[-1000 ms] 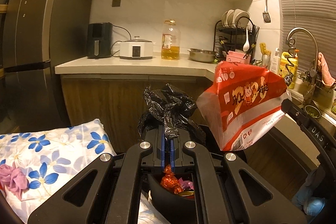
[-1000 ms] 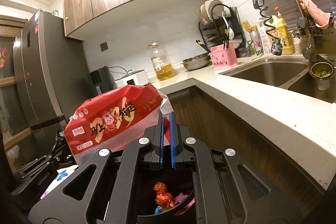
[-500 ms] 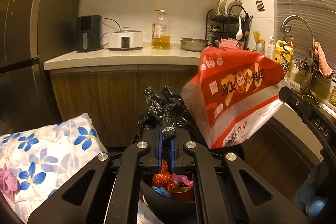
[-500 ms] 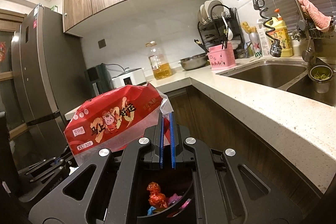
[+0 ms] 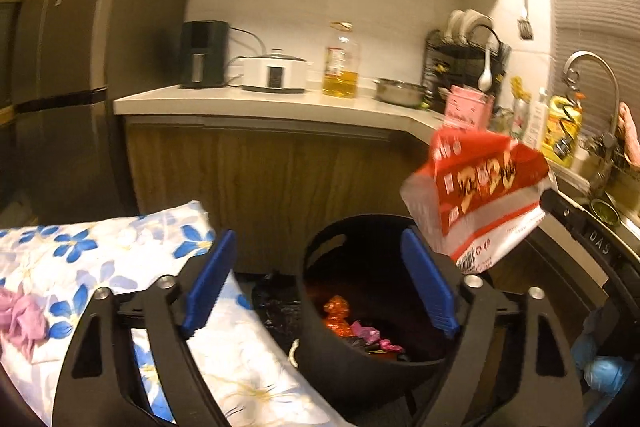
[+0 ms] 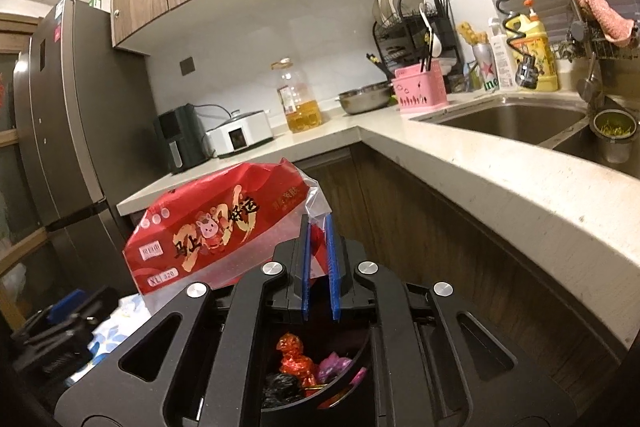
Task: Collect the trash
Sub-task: 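Open both grippers to drop the snack bag and black bag into the bin, then move both tools back to the gloves and cup on the table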
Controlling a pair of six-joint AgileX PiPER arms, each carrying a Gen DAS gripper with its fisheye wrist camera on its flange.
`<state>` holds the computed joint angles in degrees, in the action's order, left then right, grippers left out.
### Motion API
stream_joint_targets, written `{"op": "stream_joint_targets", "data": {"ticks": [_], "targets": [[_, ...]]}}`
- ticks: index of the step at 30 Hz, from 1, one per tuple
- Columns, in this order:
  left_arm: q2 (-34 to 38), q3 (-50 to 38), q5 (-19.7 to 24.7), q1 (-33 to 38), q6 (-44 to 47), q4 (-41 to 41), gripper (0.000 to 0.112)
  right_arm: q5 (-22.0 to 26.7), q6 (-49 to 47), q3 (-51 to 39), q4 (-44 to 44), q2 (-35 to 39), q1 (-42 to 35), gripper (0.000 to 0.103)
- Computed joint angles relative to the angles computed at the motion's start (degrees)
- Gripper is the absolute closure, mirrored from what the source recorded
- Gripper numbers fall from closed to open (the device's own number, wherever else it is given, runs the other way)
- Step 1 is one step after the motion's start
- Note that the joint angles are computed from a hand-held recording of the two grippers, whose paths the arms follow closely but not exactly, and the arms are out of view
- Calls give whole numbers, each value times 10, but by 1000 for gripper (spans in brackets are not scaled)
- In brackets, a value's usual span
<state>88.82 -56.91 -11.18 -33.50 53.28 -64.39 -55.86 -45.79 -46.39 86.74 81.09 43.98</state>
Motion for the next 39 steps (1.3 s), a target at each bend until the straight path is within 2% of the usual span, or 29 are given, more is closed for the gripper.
{"op": "stream_joint_targets", "data": {"ticks": [2, 3, 4, 6, 10, 18, 22, 28, 32, 39], "targets": [[-16, 21, -14, 5, -14, 7, 27, 11, 4, -2, 6, 6, -4, 69], [-24, 30, -19, 8, -25, 15, 26, 13, 7, -2, 7, 6, -5, 43], [-30, 37, -22, 9, -30, 17, 26, 10, 23, 4, -1, 7, -3, 36], [-50, 60, -33, 12, -56, 39, 25, -1, 28, 8, 1, 7, 6, 36], [-84, 96, -59, 8, -45, 19, 25, -17, 4, 8, 23, 2, 29, 36], [-146, 155, -97, -5, 32, -74, 21, -86, -54, -21, 79, 24, 121, 32], [-187, 199, -135, -11, 51, -101, 21, -116, -55, -36, 92, 37, 166, 31], [-262, 265, -168, 9, 71, -128, 21, -136, -54, -70, 99, 72, 223, 31], [-308, 305, -169, 49, 95, -141, 21, -135, -50, -104, 98, 110, 251, 31], [-373, 370, -141, 187, 95, -112, 21, -106, -36, -171, 86, 183, 274, 31]]}}
